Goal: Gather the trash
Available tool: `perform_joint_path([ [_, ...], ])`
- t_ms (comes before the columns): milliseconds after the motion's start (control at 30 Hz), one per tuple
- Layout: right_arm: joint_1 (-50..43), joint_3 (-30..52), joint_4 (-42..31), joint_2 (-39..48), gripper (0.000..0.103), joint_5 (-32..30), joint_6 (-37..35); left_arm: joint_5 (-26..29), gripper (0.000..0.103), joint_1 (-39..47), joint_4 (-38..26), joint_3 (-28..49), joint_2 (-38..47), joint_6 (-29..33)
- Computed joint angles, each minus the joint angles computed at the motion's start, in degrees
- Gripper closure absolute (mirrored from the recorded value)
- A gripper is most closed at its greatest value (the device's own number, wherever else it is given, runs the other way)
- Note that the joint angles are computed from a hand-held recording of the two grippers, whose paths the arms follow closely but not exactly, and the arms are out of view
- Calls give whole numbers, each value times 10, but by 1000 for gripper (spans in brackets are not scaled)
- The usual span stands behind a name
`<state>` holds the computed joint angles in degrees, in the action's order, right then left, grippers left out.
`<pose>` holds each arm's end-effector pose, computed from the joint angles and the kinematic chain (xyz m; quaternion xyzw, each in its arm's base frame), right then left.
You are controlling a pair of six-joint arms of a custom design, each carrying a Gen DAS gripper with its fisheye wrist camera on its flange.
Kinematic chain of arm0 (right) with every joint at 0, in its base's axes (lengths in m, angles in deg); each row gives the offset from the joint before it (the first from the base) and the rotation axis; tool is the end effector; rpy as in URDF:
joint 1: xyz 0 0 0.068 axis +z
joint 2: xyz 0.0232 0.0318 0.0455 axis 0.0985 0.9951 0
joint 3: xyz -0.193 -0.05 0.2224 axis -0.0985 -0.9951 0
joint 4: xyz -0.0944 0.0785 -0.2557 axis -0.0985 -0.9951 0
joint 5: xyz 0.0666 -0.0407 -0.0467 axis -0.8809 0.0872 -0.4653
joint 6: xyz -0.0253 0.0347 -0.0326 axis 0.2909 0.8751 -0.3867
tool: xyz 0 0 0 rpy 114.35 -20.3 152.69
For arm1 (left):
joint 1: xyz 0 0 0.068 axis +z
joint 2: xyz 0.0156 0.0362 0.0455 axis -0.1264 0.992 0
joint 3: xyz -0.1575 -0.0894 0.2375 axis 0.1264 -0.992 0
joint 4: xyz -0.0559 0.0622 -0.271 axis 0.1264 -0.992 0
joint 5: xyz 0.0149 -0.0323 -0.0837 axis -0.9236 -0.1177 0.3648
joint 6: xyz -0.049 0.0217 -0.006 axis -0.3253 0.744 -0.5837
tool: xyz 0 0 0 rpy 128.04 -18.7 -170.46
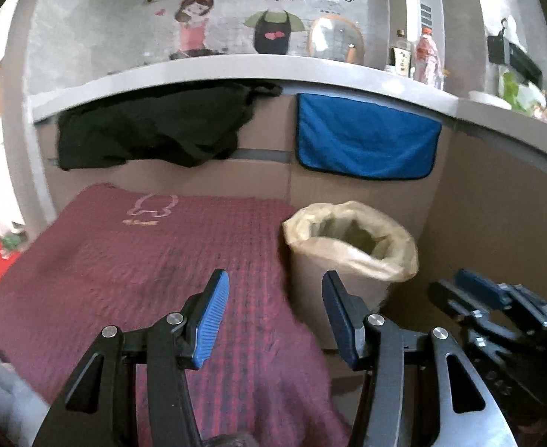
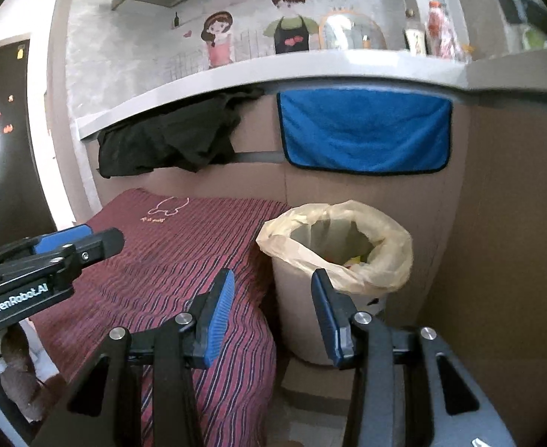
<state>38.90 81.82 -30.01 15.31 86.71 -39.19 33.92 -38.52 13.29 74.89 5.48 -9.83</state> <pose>0.1651 0.0919 0.1358 -0.0418 0.8360 0.0530 0.5445 0.1830 -0.0987 0.1742 0.0574 0.8520 -0.0715 0.5154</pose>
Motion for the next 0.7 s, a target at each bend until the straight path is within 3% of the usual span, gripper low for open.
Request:
perform_joint_path([
  [67, 43, -12, -7, -16, 63, 51, 20, -36, 50, -20, -32, -16, -39, 11],
  [200, 117, -30, -28, -44, 63, 122, 61, -54, 50, -37, -92, -34, -101, 10],
  [367, 172, -35, -35, -55, 63, 184, 79, -129, 50, -79, -122, -51, -168, 9],
  [533, 234, -25, -43, -38, 63, 267, 91, -147, 50, -79, -154, -49, -197, 0],
  [700, 248, -24, -53, -42, 63, 279, 104, -156, 50, -77, -171, -47, -212, 2],
])
